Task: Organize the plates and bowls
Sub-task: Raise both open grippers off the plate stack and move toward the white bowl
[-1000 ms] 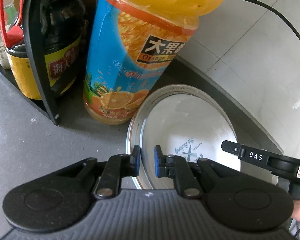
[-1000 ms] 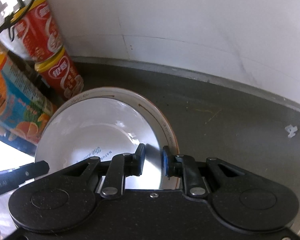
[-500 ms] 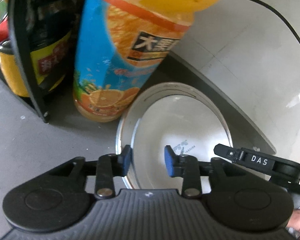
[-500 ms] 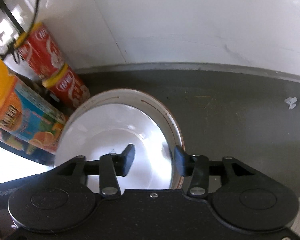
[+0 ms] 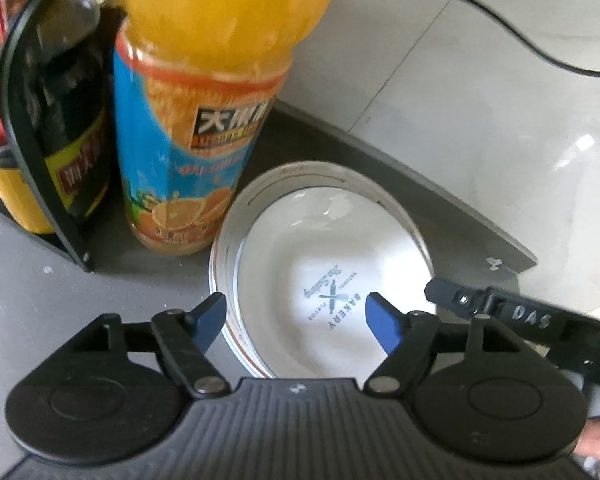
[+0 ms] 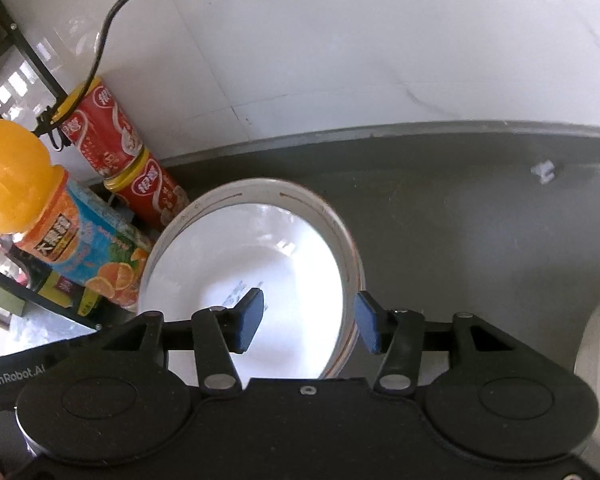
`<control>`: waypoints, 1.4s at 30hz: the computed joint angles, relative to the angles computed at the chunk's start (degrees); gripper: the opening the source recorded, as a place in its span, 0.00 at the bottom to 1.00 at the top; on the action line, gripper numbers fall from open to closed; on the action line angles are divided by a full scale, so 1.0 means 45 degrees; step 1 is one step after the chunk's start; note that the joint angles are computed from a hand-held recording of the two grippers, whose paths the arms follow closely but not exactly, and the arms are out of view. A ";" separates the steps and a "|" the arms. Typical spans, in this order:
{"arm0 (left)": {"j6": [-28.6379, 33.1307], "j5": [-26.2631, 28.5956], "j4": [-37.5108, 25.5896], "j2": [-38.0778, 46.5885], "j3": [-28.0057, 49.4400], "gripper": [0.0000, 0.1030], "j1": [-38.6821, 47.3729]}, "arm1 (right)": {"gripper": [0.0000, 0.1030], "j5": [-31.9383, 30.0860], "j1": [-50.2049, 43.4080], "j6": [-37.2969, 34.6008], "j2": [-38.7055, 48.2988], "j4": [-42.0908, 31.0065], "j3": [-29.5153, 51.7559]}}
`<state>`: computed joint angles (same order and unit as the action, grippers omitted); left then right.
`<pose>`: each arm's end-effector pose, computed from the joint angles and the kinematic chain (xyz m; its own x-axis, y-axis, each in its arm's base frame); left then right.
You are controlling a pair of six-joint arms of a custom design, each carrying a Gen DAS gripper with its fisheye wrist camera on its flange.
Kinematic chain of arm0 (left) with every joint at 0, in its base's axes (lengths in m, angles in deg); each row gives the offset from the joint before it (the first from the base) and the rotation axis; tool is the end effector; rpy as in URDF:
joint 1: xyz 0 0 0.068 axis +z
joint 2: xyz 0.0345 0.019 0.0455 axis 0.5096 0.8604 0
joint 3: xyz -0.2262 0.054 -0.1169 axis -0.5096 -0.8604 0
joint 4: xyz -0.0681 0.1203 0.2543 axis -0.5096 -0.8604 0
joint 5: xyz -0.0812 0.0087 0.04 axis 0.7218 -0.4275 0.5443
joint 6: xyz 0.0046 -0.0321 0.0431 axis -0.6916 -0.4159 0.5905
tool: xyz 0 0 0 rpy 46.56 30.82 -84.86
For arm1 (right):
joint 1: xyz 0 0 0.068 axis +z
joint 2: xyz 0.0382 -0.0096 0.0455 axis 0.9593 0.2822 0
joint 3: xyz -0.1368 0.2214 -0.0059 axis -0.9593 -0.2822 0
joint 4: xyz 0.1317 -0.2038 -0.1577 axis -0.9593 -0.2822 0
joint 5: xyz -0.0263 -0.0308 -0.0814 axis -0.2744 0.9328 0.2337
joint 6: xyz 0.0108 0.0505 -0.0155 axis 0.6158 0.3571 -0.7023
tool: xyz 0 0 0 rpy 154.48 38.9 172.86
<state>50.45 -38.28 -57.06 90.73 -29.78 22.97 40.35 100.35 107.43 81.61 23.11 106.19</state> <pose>0.2465 -0.0375 0.2222 -0.7950 -0.4143 -0.4431 -0.2478 0.8885 -0.3861 0.2814 0.1443 0.2238 -0.8747 0.0557 -0.4815 -0.1010 0.9506 0.2934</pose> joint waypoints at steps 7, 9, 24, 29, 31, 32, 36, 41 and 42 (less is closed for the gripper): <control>0.1106 0.0062 -0.1435 -0.1459 0.0052 0.73 0.0480 | 0.56 0.1436 0.1288 0.1384 -0.1537 -0.0293 -0.0705; 0.1443 0.0036 -0.1910 -0.1820 0.0093 0.73 0.0731 | 0.62 0.2115 0.1824 0.1819 -0.1941 -0.0493 -0.0800; 0.5488 0.2232 -0.5332 -0.4519 0.0907 0.83 0.4269 | 0.83 0.6880 0.6565 0.5888 -0.3390 -0.1627 -0.0448; 0.7812 0.4395 -0.6557 -0.4723 0.1440 0.96 0.6839 | 0.88 0.8615 0.8079 0.7148 -0.2483 -0.2796 0.0782; 0.9047 0.5316 -0.7217 -0.4432 0.1782 0.99 0.7953 | 0.88 0.8962 0.8484 0.7621 -0.2313 -0.3202 0.1157; 0.9686 0.5708 -0.7578 -0.4238 0.1974 0.99 0.8468 | 0.88 0.9061 0.8662 0.7864 -0.2232 -0.3364 0.1340; 1.1391 0.6530 -0.8507 -0.3755 0.2457 1.00 0.9658 | 0.88 0.9421 0.9241 0.8203 -0.2243 -0.3860 0.1803; 1.2251 0.7118 -0.9005 -0.3685 0.2684 1.00 1.0215 | 0.89 0.9411 0.9605 0.8215 -0.2576 -0.4407 0.2051; 1.2282 0.7113 -0.9105 -0.3699 0.2755 1.00 1.0179 | 0.89 0.9412 0.9651 0.8266 -0.2739 -0.4459 0.1997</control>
<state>105.72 -6.28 -98.04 74.08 -17.39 68.77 82.71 143.78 144.63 69.28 3.04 115.18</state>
